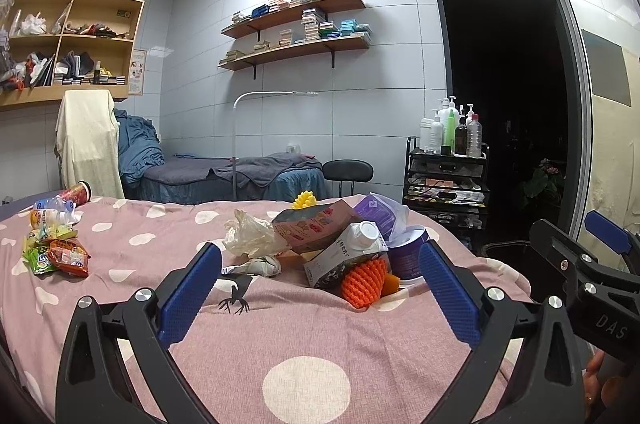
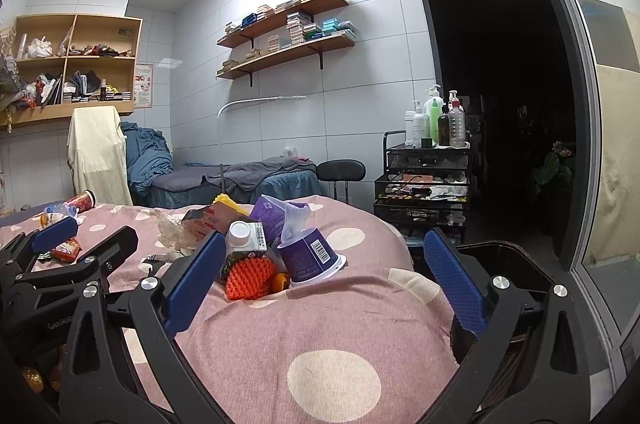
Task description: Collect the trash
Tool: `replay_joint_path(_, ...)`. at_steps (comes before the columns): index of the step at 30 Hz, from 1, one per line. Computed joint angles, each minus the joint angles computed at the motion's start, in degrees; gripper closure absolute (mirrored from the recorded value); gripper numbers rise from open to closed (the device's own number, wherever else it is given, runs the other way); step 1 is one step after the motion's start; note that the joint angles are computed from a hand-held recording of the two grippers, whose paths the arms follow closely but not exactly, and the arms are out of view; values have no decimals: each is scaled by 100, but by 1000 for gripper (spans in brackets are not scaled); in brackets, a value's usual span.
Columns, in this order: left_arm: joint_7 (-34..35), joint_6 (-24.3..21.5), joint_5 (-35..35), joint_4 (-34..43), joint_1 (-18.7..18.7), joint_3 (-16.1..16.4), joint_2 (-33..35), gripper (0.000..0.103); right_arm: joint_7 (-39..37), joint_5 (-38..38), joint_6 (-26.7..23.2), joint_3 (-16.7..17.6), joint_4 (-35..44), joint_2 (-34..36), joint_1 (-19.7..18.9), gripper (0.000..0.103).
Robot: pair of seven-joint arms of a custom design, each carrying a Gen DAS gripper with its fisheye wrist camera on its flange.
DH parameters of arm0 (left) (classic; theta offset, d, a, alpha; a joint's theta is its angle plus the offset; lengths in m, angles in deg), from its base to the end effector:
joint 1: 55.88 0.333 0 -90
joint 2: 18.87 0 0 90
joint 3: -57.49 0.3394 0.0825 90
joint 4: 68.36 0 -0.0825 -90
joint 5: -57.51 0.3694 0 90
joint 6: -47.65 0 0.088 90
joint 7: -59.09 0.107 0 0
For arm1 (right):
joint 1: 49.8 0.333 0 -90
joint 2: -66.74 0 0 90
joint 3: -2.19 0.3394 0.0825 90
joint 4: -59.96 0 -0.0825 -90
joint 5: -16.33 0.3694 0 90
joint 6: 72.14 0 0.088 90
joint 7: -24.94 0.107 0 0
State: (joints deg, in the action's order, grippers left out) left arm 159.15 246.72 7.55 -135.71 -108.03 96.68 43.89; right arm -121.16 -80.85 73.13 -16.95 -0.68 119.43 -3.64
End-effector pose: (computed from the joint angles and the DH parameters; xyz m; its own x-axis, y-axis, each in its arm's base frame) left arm 0.7046 -0.3506 0.3882 -0.1331 -0.9911 -0.0077 -0.1470 0.0274 -0.9888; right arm 0.6639 0.4772 0.3650 -0.0622 -0.9965 -0.0559 -0.0792 0.0608 -0.9950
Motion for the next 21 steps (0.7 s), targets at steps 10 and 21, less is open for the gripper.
replay_joint_path(10,-35,13,63,-57,24,-66,-40,5,8,9,1,-8,7,8,5,5)
replay_joint_path(21,5,30,50,-63,39,-105,-58,5,-7,21,12,-13,14,14,8,5)
